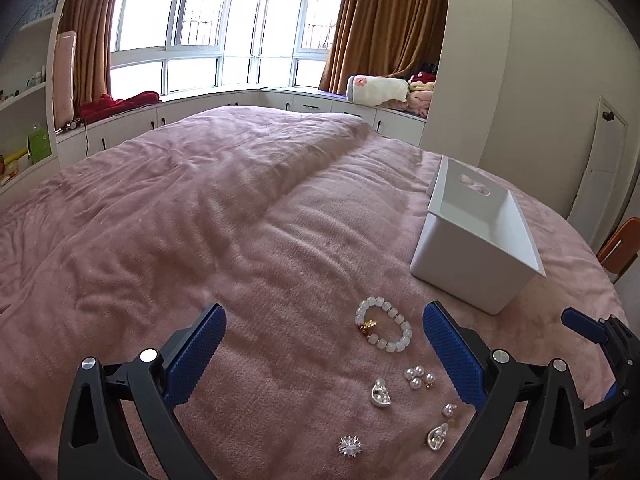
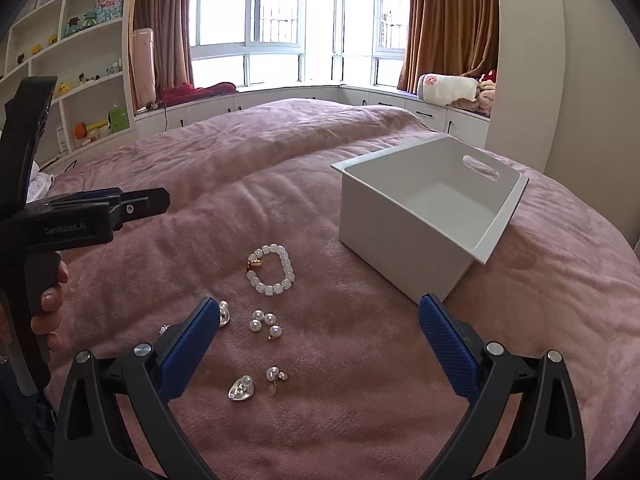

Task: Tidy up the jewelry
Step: 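Withdraw both tools from the box back toward the remaining jewelry, then close the left tool on the silver starburst brooch while the right tool grasps a silver earring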

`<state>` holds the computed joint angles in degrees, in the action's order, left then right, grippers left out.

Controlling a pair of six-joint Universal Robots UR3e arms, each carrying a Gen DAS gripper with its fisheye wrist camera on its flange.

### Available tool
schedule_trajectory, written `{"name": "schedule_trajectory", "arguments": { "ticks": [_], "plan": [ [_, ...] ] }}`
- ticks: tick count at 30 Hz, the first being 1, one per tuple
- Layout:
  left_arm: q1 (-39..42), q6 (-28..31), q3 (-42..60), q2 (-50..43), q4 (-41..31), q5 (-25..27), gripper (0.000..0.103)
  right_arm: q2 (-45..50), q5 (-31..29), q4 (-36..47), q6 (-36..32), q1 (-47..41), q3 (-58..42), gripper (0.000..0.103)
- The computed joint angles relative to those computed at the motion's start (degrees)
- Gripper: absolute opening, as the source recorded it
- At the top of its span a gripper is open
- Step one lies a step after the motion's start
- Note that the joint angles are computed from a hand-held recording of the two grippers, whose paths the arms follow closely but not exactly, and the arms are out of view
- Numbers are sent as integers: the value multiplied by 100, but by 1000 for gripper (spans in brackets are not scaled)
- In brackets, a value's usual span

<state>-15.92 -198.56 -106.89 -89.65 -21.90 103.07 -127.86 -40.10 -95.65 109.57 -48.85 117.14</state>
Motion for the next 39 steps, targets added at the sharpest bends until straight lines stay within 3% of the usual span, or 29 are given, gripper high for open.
{"name": "schedule_trajectory", "arguments": {
  "ticks": [15,25,34,36,39],
  "plan": [
    [-357,-6,-512,-542,171,-23,100,601,-1038,-2041,598,660,1033,95],
    [-418,-51,-641,-738,202,29,100,1035,-1372,-2734,749,1009,1194,94],
    [-597,126,-619,-878,276,44,99,1442,-1765,-3383,897,1457,1317,84],
    [-629,158,-626,-901,313,31,95,1460,-1749,-3362,848,1472,1329,82],
    [-595,174,-646,-906,256,-116,72,1464,-1749,-3319,806,1513,1331,78]
  ]
}}
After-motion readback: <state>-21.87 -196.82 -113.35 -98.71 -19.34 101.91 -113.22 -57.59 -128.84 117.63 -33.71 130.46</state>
